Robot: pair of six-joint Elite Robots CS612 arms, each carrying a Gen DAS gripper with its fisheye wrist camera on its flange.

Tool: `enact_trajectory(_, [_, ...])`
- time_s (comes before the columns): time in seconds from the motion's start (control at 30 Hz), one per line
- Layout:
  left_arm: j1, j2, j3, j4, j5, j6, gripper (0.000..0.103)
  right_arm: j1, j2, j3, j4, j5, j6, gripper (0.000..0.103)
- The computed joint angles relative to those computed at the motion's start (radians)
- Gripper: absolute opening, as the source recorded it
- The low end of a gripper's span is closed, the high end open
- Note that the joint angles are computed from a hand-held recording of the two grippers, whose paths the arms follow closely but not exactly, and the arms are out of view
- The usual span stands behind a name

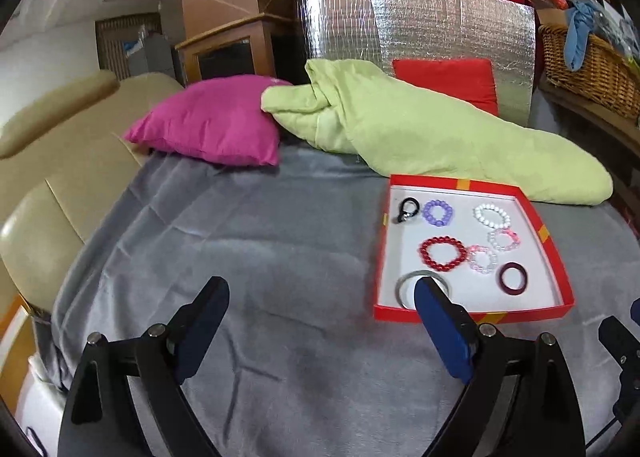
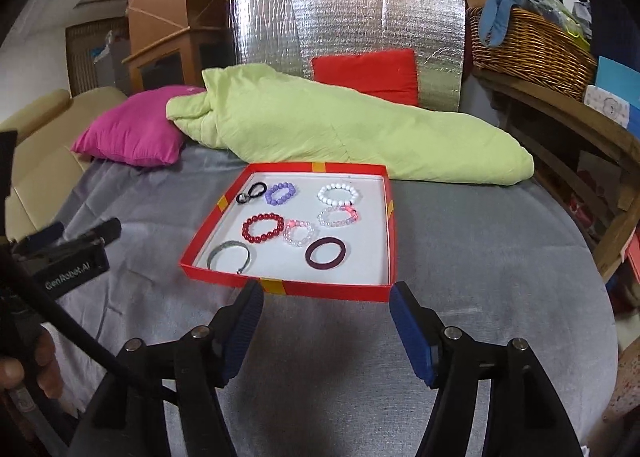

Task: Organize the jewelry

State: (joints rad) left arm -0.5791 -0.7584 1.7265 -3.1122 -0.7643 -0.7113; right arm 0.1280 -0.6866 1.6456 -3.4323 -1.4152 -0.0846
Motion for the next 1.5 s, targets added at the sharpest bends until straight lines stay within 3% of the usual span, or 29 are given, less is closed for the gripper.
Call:
enact_trajectory(0.27, [-0.007, 0.009, -0.009, 0.018, 0.065, 0.002, 0.094, 0.003, 0.01, -0.004, -0.033, -0.047, -0.024, 0.069])
enact_trajectory(0.87, [-0.012, 0.01, -0.01, -0.014, 0.022, 0.042, 0.094, -0.001, 0.018, -0.01, -0.026, -0.059, -0.012, 0.069])
enact_trajectory(1.1, [-0.023, 0.01, -0.009, -0.028, 0.055, 0.058, 0.094, -0.003, 0.018, -0.012, -0.022, -0.052, -0.008, 0.069])
enact_trajectory(1.5, [-0.023, 0.008, -0.009, -0.038, 0.034, 0.06, 0.094, -0.002, 0.019, -0.013, -0.028, -0.057, -0.004, 0.069])
